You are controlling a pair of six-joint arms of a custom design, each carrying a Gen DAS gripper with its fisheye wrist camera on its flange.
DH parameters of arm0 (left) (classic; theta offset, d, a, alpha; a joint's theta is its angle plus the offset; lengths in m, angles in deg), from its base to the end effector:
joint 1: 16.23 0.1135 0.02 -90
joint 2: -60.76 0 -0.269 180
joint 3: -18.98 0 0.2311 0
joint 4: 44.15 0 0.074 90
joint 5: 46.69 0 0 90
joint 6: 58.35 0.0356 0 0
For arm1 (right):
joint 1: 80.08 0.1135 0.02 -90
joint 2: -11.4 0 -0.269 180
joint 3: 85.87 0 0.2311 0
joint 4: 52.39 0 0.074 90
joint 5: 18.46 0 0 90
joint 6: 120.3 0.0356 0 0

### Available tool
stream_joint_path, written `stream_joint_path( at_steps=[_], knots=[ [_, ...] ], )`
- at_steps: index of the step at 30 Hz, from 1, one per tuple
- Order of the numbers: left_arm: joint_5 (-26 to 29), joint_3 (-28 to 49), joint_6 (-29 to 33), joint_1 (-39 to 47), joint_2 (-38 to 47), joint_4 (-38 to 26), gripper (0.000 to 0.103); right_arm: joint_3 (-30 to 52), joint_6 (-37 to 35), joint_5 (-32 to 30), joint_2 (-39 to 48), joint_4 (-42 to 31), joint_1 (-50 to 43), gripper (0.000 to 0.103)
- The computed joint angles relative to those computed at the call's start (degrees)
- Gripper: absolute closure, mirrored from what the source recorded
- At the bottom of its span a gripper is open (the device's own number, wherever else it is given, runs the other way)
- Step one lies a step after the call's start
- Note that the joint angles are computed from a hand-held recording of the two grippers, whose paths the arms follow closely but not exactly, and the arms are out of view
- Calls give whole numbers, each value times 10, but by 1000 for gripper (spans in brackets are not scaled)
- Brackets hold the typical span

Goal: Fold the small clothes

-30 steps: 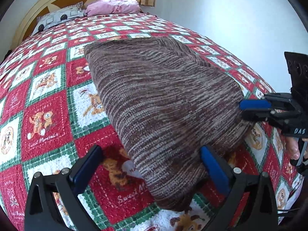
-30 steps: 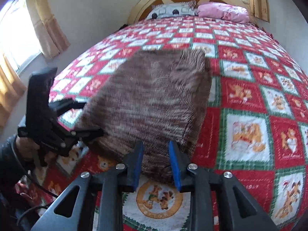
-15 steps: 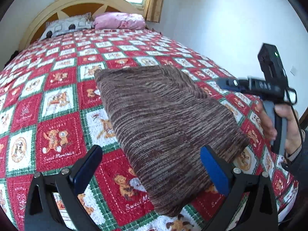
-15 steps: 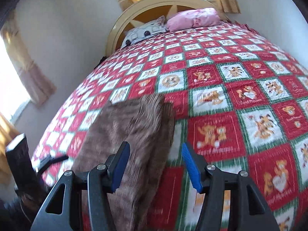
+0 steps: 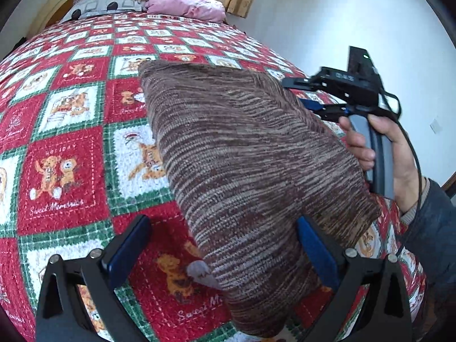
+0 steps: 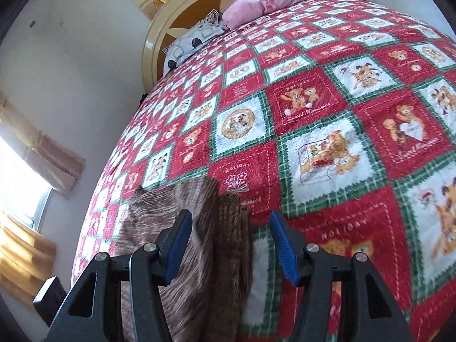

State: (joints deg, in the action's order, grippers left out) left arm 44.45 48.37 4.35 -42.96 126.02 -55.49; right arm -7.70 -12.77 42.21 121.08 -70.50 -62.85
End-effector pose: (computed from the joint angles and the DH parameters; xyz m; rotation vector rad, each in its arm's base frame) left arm 0.1507 -0.0767 0.1420 -0.0026 2.4462 -0.4570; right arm 0.3536 0.1279 0.1660 -0.2317 2.4757 0.8900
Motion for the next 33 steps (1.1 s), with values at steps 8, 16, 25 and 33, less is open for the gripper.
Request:
stream_joint_path(
  at_steps=[8,16,25,33],
  knots=[
    [34,1,16,-12,0,7,7,68,-20,-33,68,-27,11,45],
    [81,6,26,8,12,12,7,113,-13,-92,111,-42,13,64],
    [128,-17,-15,44,-14,33,12,101,-5,-93,116,-22,12,67],
    [58,15,-15,-12,2,-18,18,81,-6,-105,112,-2,3,69]
  ],
)
